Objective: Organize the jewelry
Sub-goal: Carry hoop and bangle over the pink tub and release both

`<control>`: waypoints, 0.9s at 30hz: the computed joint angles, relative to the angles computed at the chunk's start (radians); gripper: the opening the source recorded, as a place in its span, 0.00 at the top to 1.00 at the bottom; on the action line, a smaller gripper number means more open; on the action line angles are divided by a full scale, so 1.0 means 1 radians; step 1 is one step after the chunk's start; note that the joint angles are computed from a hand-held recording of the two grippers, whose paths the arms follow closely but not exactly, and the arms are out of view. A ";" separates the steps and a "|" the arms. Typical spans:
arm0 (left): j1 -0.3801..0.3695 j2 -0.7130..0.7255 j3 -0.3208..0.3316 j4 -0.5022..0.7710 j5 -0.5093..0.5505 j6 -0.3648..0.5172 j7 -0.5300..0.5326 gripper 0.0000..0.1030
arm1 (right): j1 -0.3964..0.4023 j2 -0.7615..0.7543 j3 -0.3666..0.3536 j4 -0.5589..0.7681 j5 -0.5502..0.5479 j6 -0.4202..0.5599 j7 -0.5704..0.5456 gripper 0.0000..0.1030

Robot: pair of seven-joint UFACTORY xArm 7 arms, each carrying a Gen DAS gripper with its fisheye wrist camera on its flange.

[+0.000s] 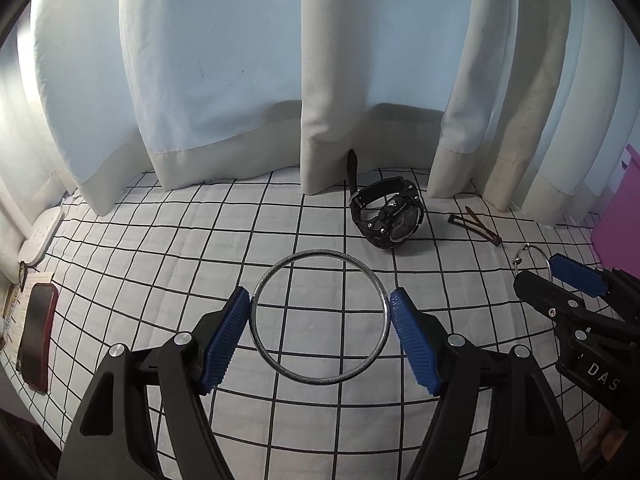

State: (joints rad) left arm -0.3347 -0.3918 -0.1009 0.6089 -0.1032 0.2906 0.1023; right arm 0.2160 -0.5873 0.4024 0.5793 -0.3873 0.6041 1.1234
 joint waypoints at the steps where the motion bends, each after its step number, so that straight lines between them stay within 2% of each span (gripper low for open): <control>1: -0.012 -0.015 0.008 0.002 -0.007 0.012 0.012 0.32 | 0.004 -0.015 -0.002 0.009 0.003 0.022 -0.004 0.50; 5: -0.049 -0.061 0.029 0.027 -0.041 0.062 0.057 0.32 | 0.016 -0.083 -0.008 0.033 0.027 0.097 -0.017 0.50; 17: -0.170 -0.171 0.049 0.109 -0.151 0.145 0.215 0.32 | -0.003 -0.297 0.042 0.124 0.054 0.374 -0.031 0.50; 27: -0.302 -0.149 -0.029 0.221 -0.251 0.173 0.252 0.32 | -0.051 -0.634 0.026 0.132 0.084 0.669 -0.102 0.50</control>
State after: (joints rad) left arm -0.6363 -0.5411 -0.1304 0.8299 -0.3542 0.4637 0.3541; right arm 0.1654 -1.2209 0.4286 0.7118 -0.3028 1.2726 1.0216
